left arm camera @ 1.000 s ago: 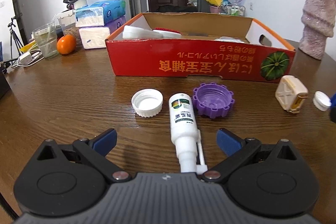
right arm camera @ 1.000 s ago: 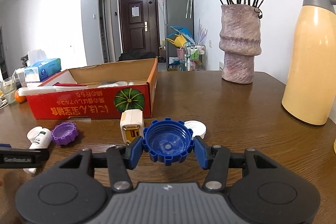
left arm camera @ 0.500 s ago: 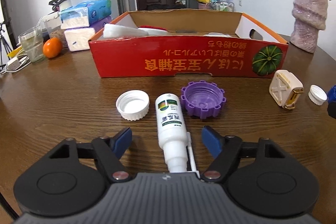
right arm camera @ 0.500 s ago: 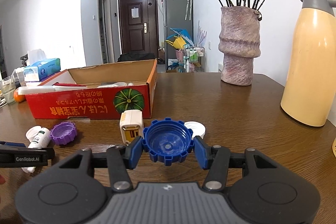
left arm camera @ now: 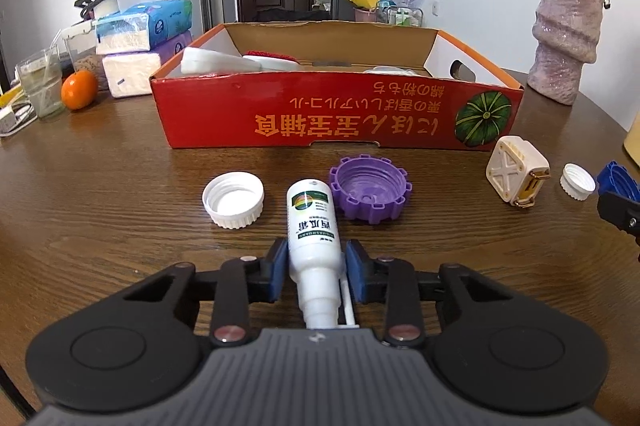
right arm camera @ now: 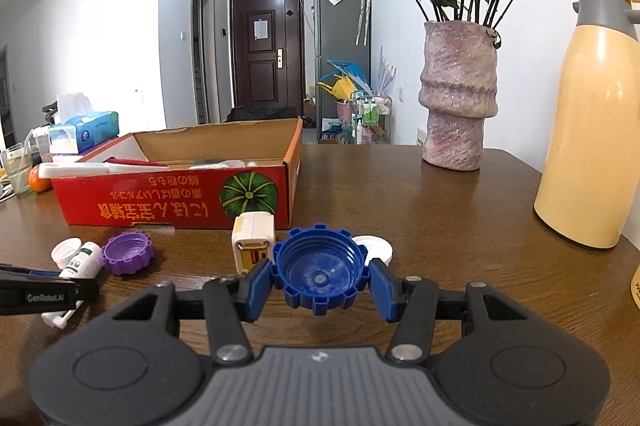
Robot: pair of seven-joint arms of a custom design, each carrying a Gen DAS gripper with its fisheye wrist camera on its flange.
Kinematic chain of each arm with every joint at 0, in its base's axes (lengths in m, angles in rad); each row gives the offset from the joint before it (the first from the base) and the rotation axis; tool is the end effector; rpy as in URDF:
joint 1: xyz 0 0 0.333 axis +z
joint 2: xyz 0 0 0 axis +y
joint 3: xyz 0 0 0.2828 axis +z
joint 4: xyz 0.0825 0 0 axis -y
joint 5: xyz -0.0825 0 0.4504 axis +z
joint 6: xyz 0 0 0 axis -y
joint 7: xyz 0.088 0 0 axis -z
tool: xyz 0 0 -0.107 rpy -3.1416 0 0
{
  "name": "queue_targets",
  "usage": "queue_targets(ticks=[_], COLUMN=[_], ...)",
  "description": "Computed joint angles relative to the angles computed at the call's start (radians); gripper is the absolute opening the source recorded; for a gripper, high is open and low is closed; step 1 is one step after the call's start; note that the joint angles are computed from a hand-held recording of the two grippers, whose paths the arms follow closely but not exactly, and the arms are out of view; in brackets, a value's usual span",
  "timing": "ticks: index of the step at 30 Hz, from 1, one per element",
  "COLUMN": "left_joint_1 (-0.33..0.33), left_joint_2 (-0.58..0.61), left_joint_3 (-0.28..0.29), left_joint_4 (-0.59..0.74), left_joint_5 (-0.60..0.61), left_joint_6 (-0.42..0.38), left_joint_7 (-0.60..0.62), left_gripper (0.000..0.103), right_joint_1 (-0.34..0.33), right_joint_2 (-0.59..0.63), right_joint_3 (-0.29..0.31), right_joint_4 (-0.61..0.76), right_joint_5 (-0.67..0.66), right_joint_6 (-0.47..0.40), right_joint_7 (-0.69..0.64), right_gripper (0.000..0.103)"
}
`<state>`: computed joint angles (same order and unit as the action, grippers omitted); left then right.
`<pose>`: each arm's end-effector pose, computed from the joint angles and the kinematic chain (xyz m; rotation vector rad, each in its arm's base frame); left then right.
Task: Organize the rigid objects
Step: 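Close the left tool on the white medicine bottle, then lift the medicine bottle and blue cap and carry both over the red box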
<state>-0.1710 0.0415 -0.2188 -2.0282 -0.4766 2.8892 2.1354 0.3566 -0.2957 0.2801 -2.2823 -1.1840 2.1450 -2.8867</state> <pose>0.6250 -0.2264 0.4550 -1.2553 2.2120 -1.0141 0.4694 0.3022 0.4500 -1.1167 2.0061 -1.2175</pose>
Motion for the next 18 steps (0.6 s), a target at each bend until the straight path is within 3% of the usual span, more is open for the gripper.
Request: queue_targets(ticks=[10,18], left_joint_1=[-0.003,-0.023], left_joint_2=[-0.027,-0.078], left_joint_3=[0.006,0.026], left_joint_4=[-0.01,-0.037], left_joint_5=[-0.095,-0.289], left_joint_6=[-0.021,-0.006], left_joint_7=[0.084,0.242], left_gripper=[0.028,0.028], right_joint_1=[0.007,0.021], right_joint_2=[0.003,0.004], right_joint_3=[0.008,0.018], right_joint_4=[0.003,0.004], right_joint_5=[-0.013,-0.035], right_joint_6=[-0.033,-0.064], right_joint_7=[0.015,0.046], right_gripper=[0.052,0.051])
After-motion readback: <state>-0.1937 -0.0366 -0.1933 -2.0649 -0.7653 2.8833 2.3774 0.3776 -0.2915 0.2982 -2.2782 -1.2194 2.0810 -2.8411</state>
